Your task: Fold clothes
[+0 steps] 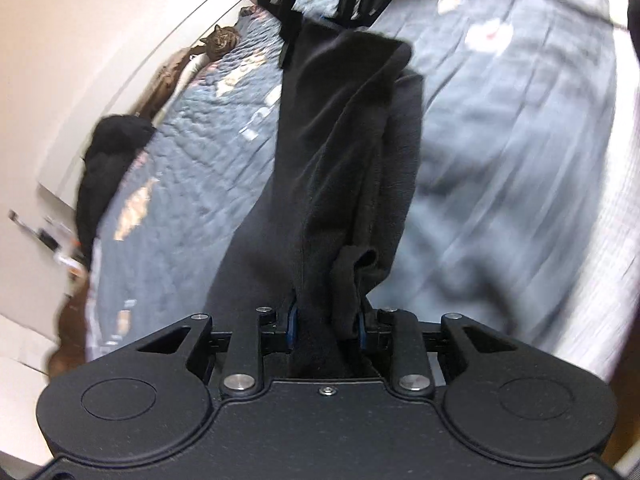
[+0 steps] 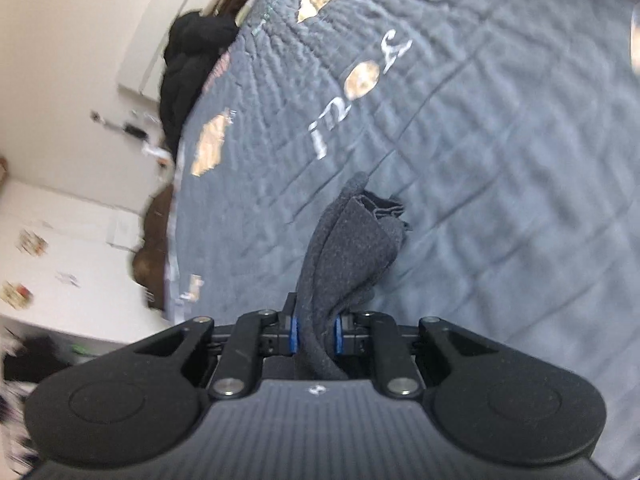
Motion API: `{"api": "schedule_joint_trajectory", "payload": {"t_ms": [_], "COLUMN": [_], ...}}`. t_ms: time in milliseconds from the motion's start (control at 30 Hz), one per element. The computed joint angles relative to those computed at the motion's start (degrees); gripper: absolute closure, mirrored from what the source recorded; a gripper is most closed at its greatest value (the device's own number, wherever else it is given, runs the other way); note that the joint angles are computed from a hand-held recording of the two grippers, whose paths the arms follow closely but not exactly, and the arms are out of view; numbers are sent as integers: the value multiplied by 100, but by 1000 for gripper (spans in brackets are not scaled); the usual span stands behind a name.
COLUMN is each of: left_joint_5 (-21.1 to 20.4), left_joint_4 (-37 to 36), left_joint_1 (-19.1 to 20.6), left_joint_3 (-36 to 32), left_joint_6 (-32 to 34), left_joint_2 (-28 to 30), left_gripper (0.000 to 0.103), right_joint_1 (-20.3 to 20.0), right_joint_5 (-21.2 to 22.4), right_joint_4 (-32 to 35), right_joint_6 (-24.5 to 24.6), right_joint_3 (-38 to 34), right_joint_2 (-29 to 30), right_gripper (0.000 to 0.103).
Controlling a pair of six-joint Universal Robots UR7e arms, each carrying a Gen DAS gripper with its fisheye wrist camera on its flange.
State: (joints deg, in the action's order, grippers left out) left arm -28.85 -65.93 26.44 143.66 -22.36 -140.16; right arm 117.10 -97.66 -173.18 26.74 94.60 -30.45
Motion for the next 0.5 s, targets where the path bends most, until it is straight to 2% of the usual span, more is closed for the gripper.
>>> {"api": "schedule_joint_trajectory", "payload": {"t_ms": [167, 300, 433, 500], "left_joint_5": [-707, -962, -1089, -1140], "left_joint_4": [-1722, -3433, -4701, -5203], "left_joint_1": [-173, -64, 11, 108], "left_joint_3": [346, 514, 520, 512], "left_joint_6": [-650, -425, -174, -126], "left_joint_2": [1071, 2100, 3119, 3600], "left_gripper": [77, 77, 77, 77], "right_joint_1": [-66, -98, -170, -241], "right_joint_5": [-628, -1203, -1796, -2023], "right_joint_4": [1180, 1908, 2345, 2400], "right_joint_6": [-753, -1483, -2048, -2182], "right_joint_3": [-292, -548, -776, -791], "right_joint_2": [-339, -473, -468, -421], "right_gripper": [87, 87, 87, 86]}}
